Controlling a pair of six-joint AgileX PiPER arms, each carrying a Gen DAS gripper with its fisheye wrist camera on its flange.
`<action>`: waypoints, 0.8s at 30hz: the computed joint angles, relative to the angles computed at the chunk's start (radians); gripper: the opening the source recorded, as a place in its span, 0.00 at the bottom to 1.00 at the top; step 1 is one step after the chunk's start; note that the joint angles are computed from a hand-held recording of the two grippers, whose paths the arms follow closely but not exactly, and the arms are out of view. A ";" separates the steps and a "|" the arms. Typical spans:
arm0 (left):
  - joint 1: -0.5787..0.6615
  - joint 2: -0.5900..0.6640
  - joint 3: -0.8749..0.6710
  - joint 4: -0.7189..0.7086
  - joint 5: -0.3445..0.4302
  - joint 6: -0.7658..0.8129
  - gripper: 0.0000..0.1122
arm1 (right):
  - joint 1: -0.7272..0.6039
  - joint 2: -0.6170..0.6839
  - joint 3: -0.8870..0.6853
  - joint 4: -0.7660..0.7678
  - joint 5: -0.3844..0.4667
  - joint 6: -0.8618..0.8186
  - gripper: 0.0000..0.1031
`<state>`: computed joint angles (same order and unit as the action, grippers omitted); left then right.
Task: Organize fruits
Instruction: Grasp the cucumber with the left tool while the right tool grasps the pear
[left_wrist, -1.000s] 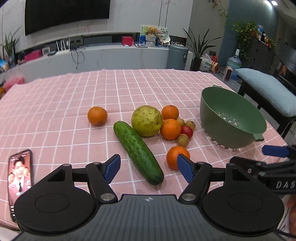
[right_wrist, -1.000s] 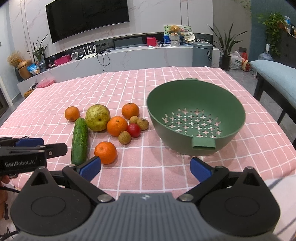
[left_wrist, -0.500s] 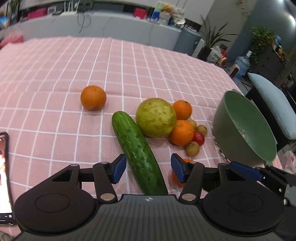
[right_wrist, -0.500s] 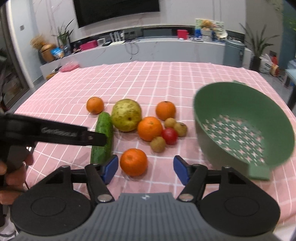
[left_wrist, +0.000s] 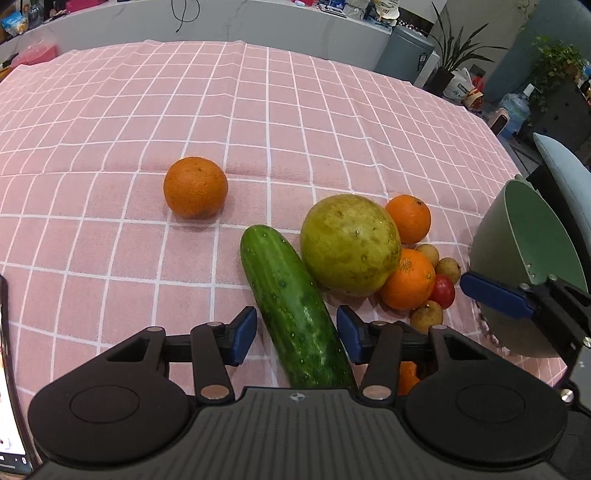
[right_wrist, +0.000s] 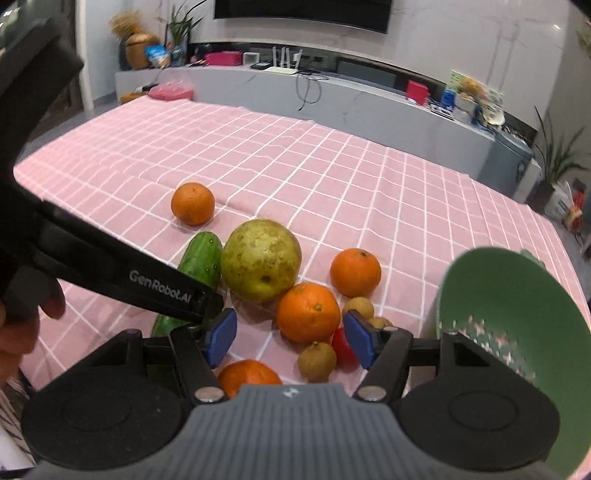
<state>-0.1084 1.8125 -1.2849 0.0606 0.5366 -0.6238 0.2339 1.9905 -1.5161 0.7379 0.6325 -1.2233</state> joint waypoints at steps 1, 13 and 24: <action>0.001 0.003 -0.003 -0.009 -0.001 0.014 0.46 | 0.002 0.003 -0.002 0.005 0.003 -0.015 0.61; 0.025 -0.060 0.079 0.057 -0.074 -0.060 0.41 | 0.062 0.041 -0.031 0.111 -0.084 -0.240 0.84; 0.082 -0.039 0.082 -0.107 -0.092 0.058 0.41 | 0.119 0.145 -0.155 -0.014 -0.082 -0.132 0.75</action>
